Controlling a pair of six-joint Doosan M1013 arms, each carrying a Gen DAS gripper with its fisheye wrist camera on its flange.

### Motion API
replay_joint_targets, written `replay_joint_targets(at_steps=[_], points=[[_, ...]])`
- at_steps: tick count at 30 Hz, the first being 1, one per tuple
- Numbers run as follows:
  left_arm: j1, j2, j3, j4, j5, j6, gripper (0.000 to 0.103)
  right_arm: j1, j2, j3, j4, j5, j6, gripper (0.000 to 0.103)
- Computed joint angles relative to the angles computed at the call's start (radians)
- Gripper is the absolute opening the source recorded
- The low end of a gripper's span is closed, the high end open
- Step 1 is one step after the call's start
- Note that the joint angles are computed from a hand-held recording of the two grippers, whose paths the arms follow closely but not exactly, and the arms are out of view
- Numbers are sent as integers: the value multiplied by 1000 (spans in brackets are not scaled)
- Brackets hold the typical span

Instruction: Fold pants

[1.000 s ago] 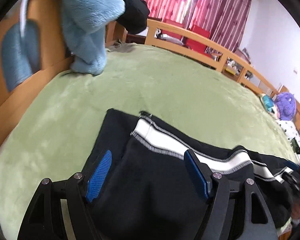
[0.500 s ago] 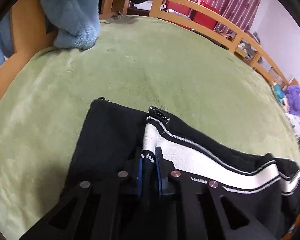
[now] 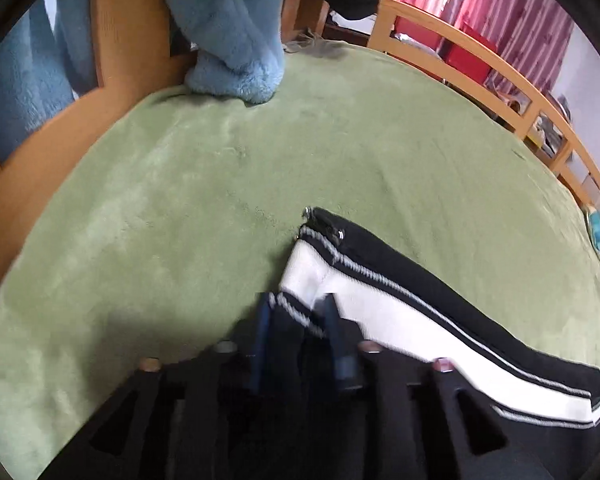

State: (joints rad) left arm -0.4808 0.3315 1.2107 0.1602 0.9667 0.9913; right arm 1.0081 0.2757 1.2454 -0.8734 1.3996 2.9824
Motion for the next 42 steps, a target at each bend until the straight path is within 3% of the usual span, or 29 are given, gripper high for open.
replay_joint_targets(at_steps=[1,3,5,10,14,17,20,23,24,25,27,33,38,42], points=[[-4,-16,16,7,-24,-5,51,1,-7,5,0,2,-3,65],[-25,-45,36,68,-56,-29,65,-2,-13,7,2,2,-25,67],[-53,-75,63,100,-86,-15,66,-13,-12,8,4,-20,-93,69],[-81,-106,97,20,-79,47,67,-77,9,-6,87,-96,-327,69],[-100,-110,120,-54,-84,87,67,-156,8,15,255,-215,-519,69],[-134,-109,125,-60,-86,112,67,-246,-6,53,549,-324,-687,69],[-166,-102,120,-54,-70,134,67,-271,6,52,645,-307,-796,70],[-190,-95,112,-54,-53,138,67,-261,26,21,625,-250,-882,65],[-193,-95,111,-48,-52,134,67,-259,30,16,618,-248,-895,56],[-199,-92,109,-37,-49,121,67,-258,30,18,617,-259,-905,28],[-201,-90,107,-40,-41,109,67,-236,36,12,541,-242,-912,9],[-209,-106,127,-47,-54,81,67,-203,-5,39,353,-284,-796,5],[-216,-108,134,-42,-60,74,67,-230,-37,30,285,-316,-699,5],[-216,-108,136,-32,-55,64,67,-239,9,7,241,-255,-690,5]])
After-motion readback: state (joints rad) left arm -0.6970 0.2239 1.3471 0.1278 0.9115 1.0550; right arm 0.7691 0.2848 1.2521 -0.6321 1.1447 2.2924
